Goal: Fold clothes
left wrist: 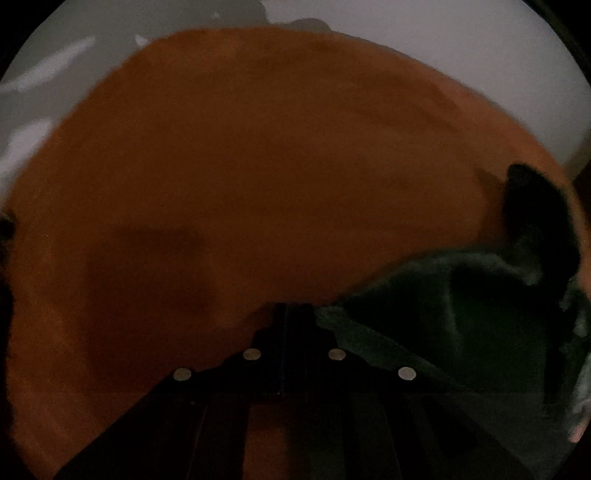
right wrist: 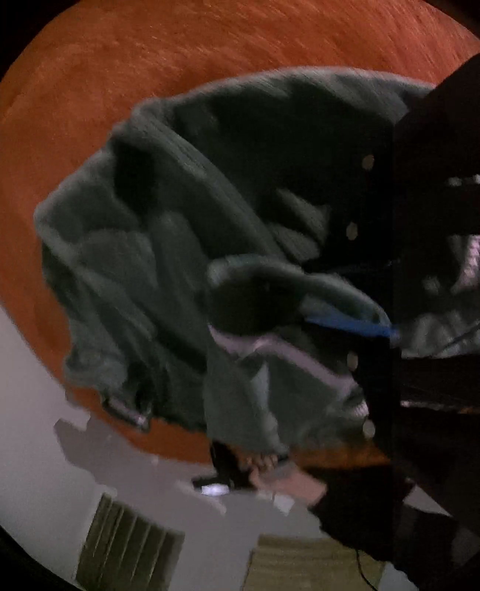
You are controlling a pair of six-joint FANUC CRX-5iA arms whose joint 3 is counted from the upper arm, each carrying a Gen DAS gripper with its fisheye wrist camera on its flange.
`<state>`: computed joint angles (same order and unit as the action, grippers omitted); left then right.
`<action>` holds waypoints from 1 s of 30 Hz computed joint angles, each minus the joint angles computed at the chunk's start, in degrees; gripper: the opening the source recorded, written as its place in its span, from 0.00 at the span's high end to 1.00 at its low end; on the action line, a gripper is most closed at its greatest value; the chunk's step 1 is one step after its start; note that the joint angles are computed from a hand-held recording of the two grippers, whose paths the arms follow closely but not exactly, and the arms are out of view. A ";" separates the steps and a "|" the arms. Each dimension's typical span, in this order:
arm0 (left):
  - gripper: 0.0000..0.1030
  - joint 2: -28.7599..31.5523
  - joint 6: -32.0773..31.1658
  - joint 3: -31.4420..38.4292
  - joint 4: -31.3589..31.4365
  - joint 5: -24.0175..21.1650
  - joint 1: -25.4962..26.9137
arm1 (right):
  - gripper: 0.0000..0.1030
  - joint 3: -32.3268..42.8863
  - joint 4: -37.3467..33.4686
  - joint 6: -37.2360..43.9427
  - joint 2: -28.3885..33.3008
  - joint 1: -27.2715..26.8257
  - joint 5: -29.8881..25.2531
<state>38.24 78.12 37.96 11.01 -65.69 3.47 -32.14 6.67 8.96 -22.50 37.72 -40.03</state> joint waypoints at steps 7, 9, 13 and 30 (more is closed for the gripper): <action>0.91 -7.94 -13.15 -14.65 12.90 7.92 2.46 | 0.94 -4.80 0.97 -5.54 -0.13 4.00 9.65; 0.90 -8.41 -15.92 -16.11 13.31 8.27 1.68 | 0.94 -8.22 12.62 -15.71 -2.27 7.83 9.25; 0.87 -7.04 -13.65 -13.97 5.97 6.98 -0.59 | 0.94 -9.52 19.17 -18.22 -5.26 12.83 4.40; 0.63 -22.77 -23.25 -31.35 13.45 11.69 2.58 | 0.82 -5.73 26.33 -13.84 -5.44 14.93 -7.66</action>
<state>15.46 54.87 6.61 24.46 -54.00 6.05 -37.87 33.00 -4.88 -27.94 52.64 -47.68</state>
